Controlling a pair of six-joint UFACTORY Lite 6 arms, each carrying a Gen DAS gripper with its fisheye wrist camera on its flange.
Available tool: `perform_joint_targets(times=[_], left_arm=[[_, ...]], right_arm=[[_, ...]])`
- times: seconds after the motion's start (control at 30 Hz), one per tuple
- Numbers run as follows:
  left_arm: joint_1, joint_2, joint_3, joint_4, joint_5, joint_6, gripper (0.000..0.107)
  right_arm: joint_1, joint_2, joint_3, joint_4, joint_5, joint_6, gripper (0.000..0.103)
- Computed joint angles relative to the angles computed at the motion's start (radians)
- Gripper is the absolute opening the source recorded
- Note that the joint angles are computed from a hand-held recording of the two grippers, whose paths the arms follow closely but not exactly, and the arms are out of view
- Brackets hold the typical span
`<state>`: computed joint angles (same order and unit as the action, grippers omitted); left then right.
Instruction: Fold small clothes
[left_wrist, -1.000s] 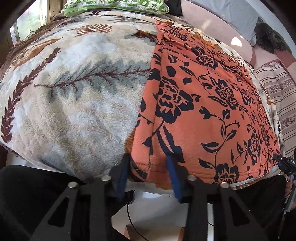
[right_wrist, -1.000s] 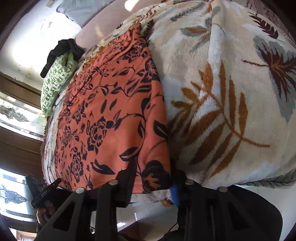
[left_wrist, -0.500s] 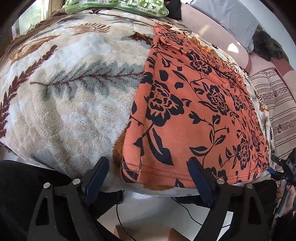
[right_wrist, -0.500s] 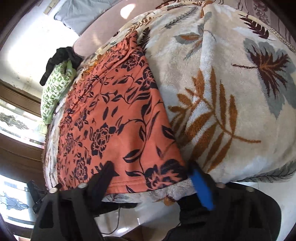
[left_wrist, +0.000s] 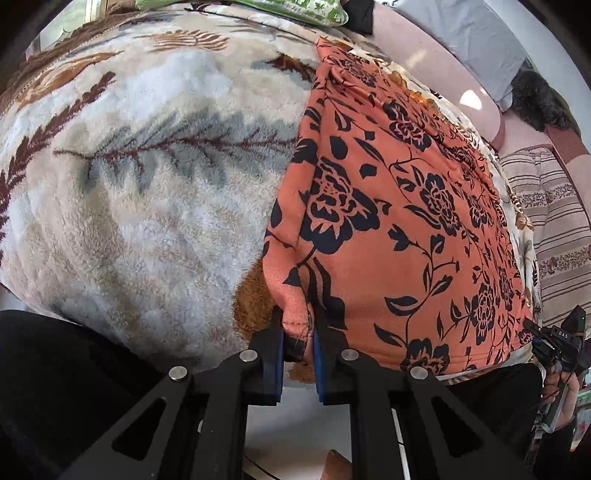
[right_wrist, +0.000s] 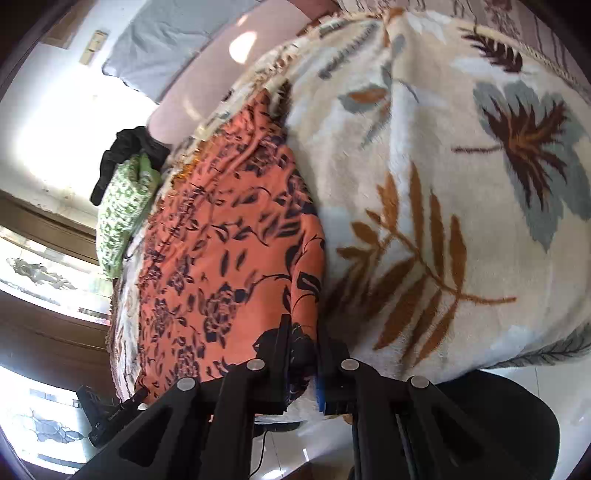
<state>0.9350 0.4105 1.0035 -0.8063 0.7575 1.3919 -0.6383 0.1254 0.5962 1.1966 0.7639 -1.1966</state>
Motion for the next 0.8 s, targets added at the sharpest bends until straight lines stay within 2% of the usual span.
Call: perform_joint_targets(times=[0.13,0.17,0.23,0.3,0.37,0.4,0.43,0.57,0.67,0.73,0.8], left_arm=[[-0.006,0.003,0.007,-0.006,0.011,0.012,0.013],[-0.009,0.016,0.018,-0.005,0.014,-0.001,0.014],[-0.012,0.017,0.021,-0.002,0.014,-0.011,0.014],[-0.023,0.013,0.012,-0.008,-0.005,-0.004,0.014],[-0.019,0.020,0.022,-0.003,0.002,-0.005,0.014],[-0.019,0.027,0.032,-0.001,0.011,-0.016,0.014],[-0.019,0.036,0.044,0.003,0.021,-0.026,0.014],[-0.013,0.015,0.057,0.004,0.048,-0.029,0.014],[0.003,-0.028,0.077,-0.042,0.112,0.002,0.014],[-0.031,-0.003,0.118,-0.017,0.102,-0.045,0.014],[-0.076,0.057,0.176,0.036,0.079,-0.133,0.013]], right_arm=[[-0.030,0.081,0.010,0.060,0.062,-0.058,0.017],[-0.039,0.112,0.022,0.065,0.067,-0.059,0.023],[-0.053,0.151,0.037,0.078,0.098,-0.076,0.048],[-0.058,0.179,0.053,0.087,0.142,-0.089,0.062],[-0.057,0.197,0.069,0.082,0.141,-0.078,0.060],[-0.056,0.192,0.070,0.073,0.124,-0.062,0.040],[-0.055,0.196,0.077,0.060,0.122,-0.041,0.009],[-0.063,0.163,0.081,0.014,0.127,-0.002,0.008],[-0.074,0.085,0.056,0.056,0.185,0.002,0.007],[-0.060,0.072,0.075,0.066,0.212,0.009,0.007],[-0.012,0.119,0.121,0.068,0.191,0.033,0.007]])
